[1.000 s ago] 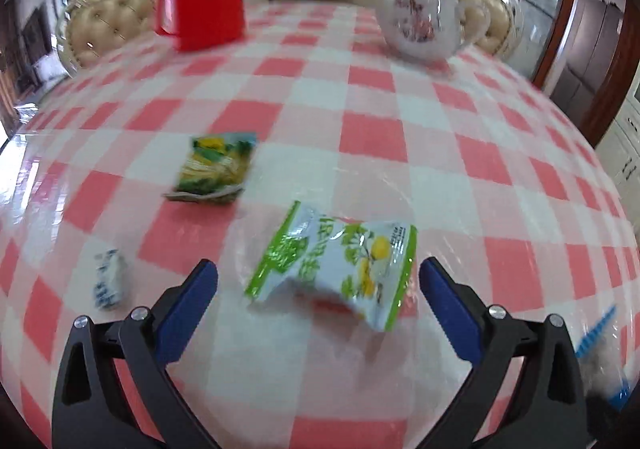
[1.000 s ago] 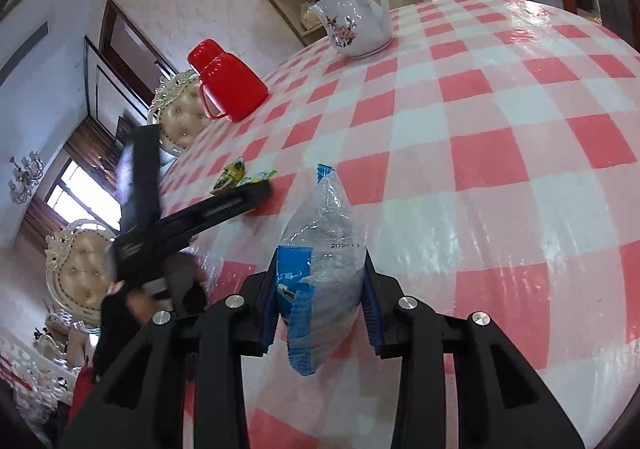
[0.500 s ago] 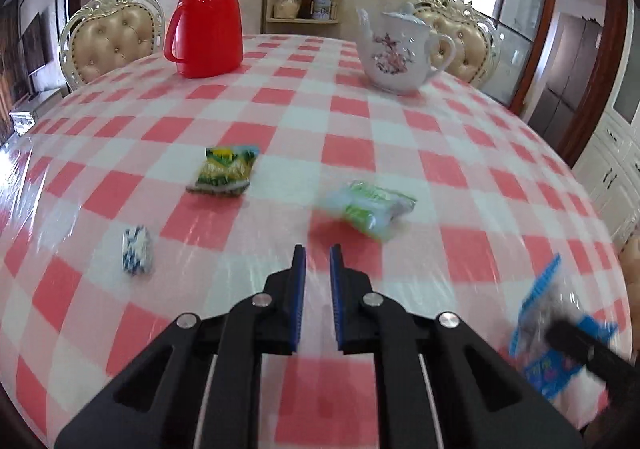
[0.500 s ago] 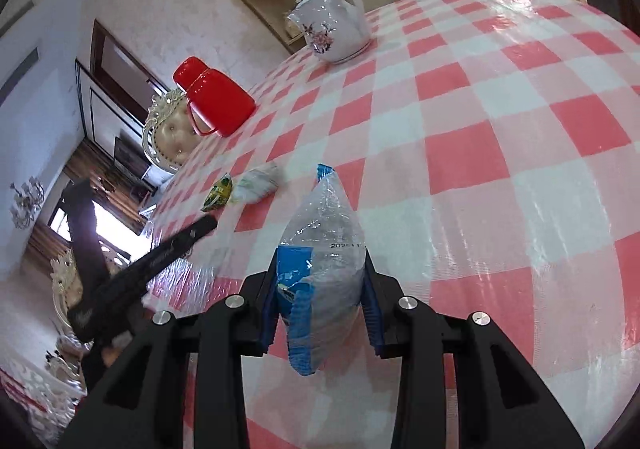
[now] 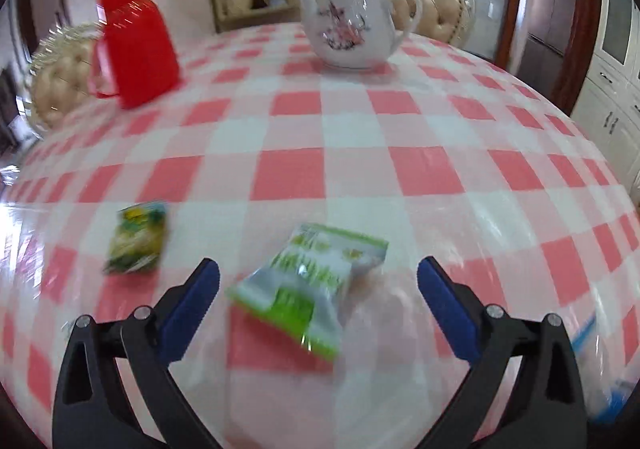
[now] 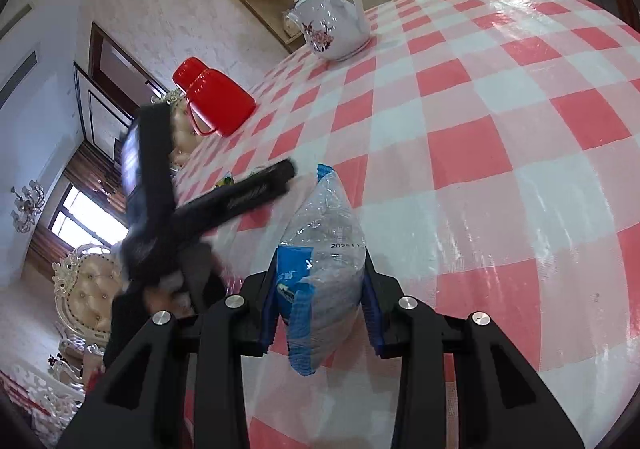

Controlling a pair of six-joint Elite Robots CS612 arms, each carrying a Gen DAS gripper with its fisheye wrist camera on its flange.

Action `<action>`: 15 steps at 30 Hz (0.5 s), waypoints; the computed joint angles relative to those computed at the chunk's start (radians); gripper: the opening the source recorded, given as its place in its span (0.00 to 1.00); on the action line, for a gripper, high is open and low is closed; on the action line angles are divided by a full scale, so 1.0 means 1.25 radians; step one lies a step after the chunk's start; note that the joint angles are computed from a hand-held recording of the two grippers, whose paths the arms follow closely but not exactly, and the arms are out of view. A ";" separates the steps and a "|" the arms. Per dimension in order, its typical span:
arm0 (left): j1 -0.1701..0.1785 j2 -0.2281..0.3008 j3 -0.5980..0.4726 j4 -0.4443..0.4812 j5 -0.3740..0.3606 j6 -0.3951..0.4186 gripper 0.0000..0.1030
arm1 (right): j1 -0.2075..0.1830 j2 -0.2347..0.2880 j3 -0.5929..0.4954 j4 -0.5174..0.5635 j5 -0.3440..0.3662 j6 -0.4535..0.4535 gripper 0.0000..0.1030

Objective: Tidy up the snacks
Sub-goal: 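Grasp the blue-edged clear bag with the right gripper while the left grasps the green-printed packet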

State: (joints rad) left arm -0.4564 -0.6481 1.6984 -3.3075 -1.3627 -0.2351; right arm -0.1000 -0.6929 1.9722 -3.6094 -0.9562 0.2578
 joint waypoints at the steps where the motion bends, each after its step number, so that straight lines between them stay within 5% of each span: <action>1: 0.003 0.004 -0.008 0.004 -0.001 -0.002 0.90 | 0.000 0.000 -0.003 0.010 0.006 -0.003 0.34; 3: 0.012 0.005 -0.019 0.046 -0.034 0.012 0.45 | 0.000 0.000 -0.005 0.018 0.013 -0.008 0.34; 4: 0.013 0.003 -0.013 0.042 -0.037 0.020 0.37 | 0.000 0.000 -0.006 0.021 0.013 -0.014 0.34; 9: 0.010 -0.014 0.033 -0.005 -0.041 0.023 0.36 | -0.002 0.000 -0.003 0.009 0.002 -0.014 0.34; 15: 0.000 -0.053 0.129 -0.130 -0.045 -0.063 0.37 | -0.013 0.009 -0.004 -0.026 0.017 0.021 0.34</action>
State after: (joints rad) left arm -0.4561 -0.7147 1.8602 -3.4696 -1.4189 -0.3143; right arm -0.1161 -0.6822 1.9670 -3.6417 -0.9348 0.2838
